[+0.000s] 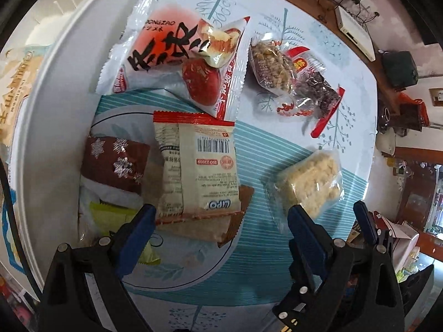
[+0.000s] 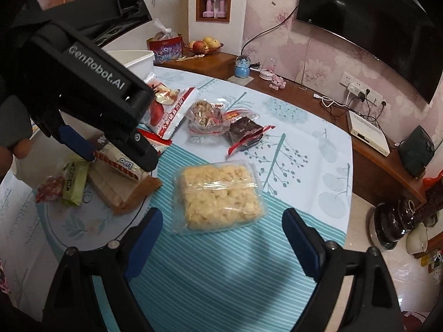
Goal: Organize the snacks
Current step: 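Move left gripper to the red-topped LIPO pack while right gripper moves to the clear yellow-cracker bag, then close left gripper on the LIPO pack while right gripper closes on the cracker bag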
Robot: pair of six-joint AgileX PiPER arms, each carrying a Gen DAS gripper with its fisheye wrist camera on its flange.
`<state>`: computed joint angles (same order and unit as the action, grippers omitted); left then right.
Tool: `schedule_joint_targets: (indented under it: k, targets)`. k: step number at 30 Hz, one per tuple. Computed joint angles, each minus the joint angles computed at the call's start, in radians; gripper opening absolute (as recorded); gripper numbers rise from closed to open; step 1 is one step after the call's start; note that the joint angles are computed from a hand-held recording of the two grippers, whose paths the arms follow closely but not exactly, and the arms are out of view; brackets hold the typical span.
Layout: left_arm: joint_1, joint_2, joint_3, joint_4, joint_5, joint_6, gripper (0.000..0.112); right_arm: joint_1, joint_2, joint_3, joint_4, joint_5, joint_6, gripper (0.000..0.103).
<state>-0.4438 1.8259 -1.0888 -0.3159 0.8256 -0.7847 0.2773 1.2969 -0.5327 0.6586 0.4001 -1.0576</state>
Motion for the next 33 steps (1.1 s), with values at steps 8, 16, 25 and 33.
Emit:
schedule_joint_targets:
  k: [8, 16, 25, 33]
  targets:
    - [0.025, 0.117, -0.095, -0.022, 0.059, 0.038, 0.095, 0.028, 0.047, 0.041, 0.156, -0.096, -0.174, 0.089]
    - [0.022, 0.197, -0.202, 0.045, 0.115, -0.01, 0.095, 0.085, 0.075, 0.073, 0.278, -0.207, -0.273, 0.089]
    - [0.006, 0.218, -0.261, 0.112, 0.184, -0.068, 0.081, 0.079, 0.109, 0.069, 0.425, -0.223, -0.411, 0.089]
    - [-0.001, 0.19, -0.251, 0.14, 0.217, -0.088, 0.069, 0.055, 0.118, 0.066, 0.511, -0.191, -0.509, 0.088]
